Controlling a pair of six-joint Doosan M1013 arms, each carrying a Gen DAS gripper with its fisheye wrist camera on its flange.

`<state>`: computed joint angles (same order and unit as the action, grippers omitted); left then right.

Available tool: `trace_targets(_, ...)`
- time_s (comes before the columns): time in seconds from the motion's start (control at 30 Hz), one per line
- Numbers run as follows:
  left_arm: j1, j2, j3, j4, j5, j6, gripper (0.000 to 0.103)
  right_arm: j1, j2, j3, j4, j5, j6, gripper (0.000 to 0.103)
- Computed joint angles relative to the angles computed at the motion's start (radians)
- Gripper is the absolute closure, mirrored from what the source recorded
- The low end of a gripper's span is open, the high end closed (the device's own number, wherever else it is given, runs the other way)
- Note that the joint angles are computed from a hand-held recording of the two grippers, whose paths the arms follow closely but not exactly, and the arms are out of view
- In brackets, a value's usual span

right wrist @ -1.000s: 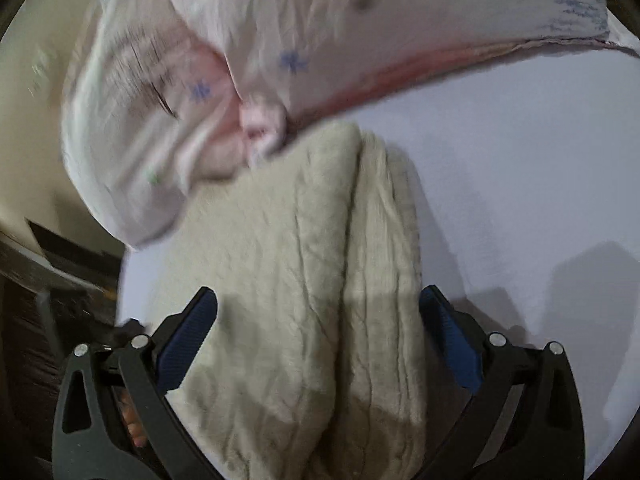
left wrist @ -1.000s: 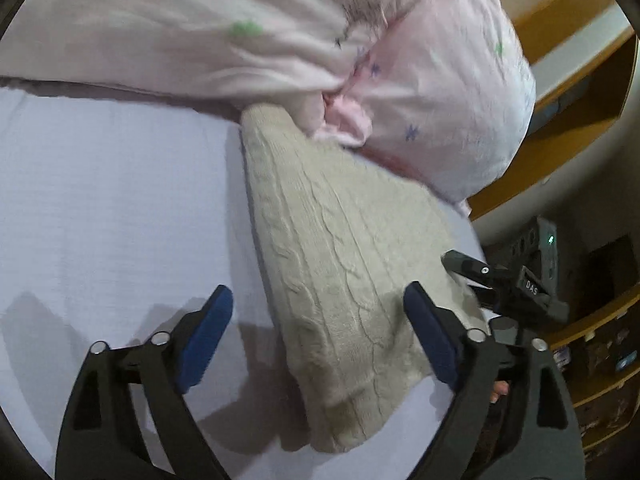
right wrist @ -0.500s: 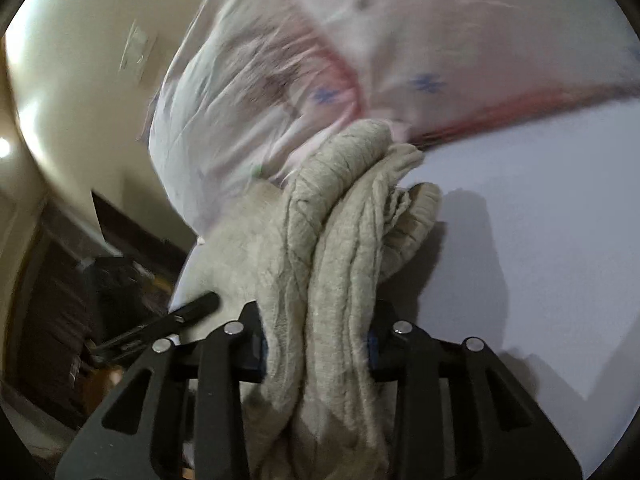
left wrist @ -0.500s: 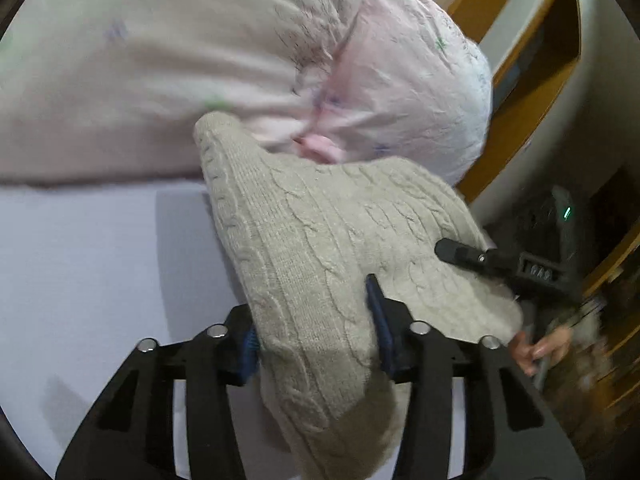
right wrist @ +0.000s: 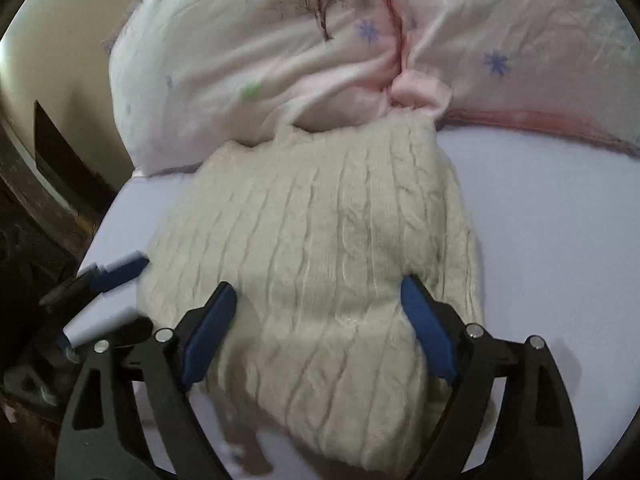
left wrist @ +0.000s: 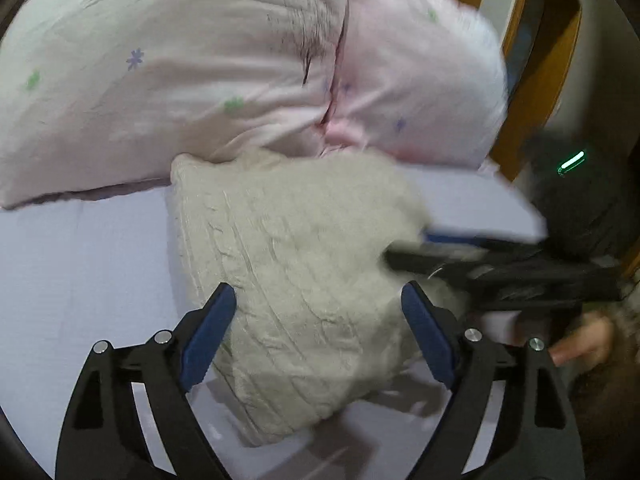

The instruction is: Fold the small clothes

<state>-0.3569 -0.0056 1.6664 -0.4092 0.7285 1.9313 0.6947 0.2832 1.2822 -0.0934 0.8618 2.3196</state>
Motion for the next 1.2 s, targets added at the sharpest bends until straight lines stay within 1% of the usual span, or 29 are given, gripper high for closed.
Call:
trace_targets(0.03, -0.009, -0.017, 0.011, 0.039, -0.015, -0.025, 0.017, 0.009, -0.009, 0.000, -0.018, 0.005, 0.017, 0.018)
trace_targets(0.07, -0.002, -0.039, 0.023, 0.026, -0.014, -0.023, 0.017, 0.028, -0.031, 0.015, -0.072, -0.004, 0.047, 0.017)
trace_targets(0.1, 0.019, -0.052, 0.038, -0.039, -0.014, 0.020, 0.017, 0.041, -0.047, 0.028, -0.116, -0.015, 0.067, 0.011)
trace_targets(0.13, 0.032, -0.065, 0.048, -0.054, -0.010, 0.015, 0.014, 0.055, -0.070, 0.047, -0.177, -0.022, 0.100, 0.005)
trace_targets(0.17, 0.040, -0.077, 0.058, -0.038, -0.008, -0.013, 0.010, 0.071, -0.089, 0.069, -0.251, -0.023, 0.153, 0.002)
trace_targets(0.2, 0.040, -0.093, 0.071, 0.031, -0.011, -0.091, 0.008, 0.085, -0.104, 0.084, -0.307, -0.007, 0.194, 0.002)
trace_targets(0.23, 0.033, -0.103, 0.080, 0.113, -0.006, -0.173, 0.006, 0.097, -0.117, 0.096, -0.349, 0.025, 0.225, 0.002)
trace_targets(0.27, 0.027, -0.106, 0.084, 0.169, 0.005, -0.227, 0.005, 0.112, -0.111, 0.094, -0.380, 0.079, 0.252, 0.002)
trace_targets(0.33, 0.011, -0.108, 0.089, 0.284, 0.061, -0.333, 0.004, 0.123, -0.099, 0.088, -0.368, 0.141, 0.250, 0.002)
trace_targets(0.4, 0.000, -0.093, 0.086, 0.313, 0.095, -0.353, 0.004, 0.119, -0.079, 0.080, -0.282, 0.185, 0.213, 0.002)
trace_targets(0.43, -0.008, -0.088, 0.085, 0.331, 0.100, -0.365, 0.004, 0.119, -0.068, 0.071, -0.262, 0.201, 0.206, 0.002)
trace_targets(0.47, -0.015, -0.084, 0.084, 0.352, 0.105, -0.377, 0.004, 0.119, -0.050, 0.053, -0.237, 0.242, 0.195, 0.002)
trace_targets(0.5, -0.026, -0.077, 0.081, 0.376, 0.113, -0.390, 0.004, 0.122, -0.040, 0.044, -0.230, 0.266, 0.194, 0.002)
trace_targets(0.6, -0.043, -0.063, 0.080, 0.413, 0.124, -0.407, 0.004, 0.125, -0.008, 0.012, -0.227, 0.313, 0.191, 0.002)
trace_targets(0.63, -0.051, -0.057, 0.077, 0.434, 0.128, -0.423, 0.002, 0.129, -0.003, 0.008, -0.225, 0.321, 0.195, 0.002)
trace_targets(0.7, -0.062, -0.053, 0.077, 0.476, 0.127, -0.450, 0.001, 0.141, 0.006, 0.002, -0.257, 0.347, 0.217, 0.002)
trace_targets(0.8, -0.067, -0.052, 0.082, 0.496, 0.108, -0.465, 0.001, 0.149, 0.016, -0.011, -0.291, 0.369, 0.221, 0.002)
trace_targets(1.0, -0.071, -0.059, 0.089, 0.504, 0.097, -0.471, 0.001, 0.151, 0.013, 0.000, -0.308, 0.350, 0.232, 0.002)
trace_targets(1.2, -0.069, -0.055, 0.083, 0.497, 0.105, -0.460, 0.001, 0.149, 0.013, 0.002, -0.307, 0.347, 0.230, 0.002)
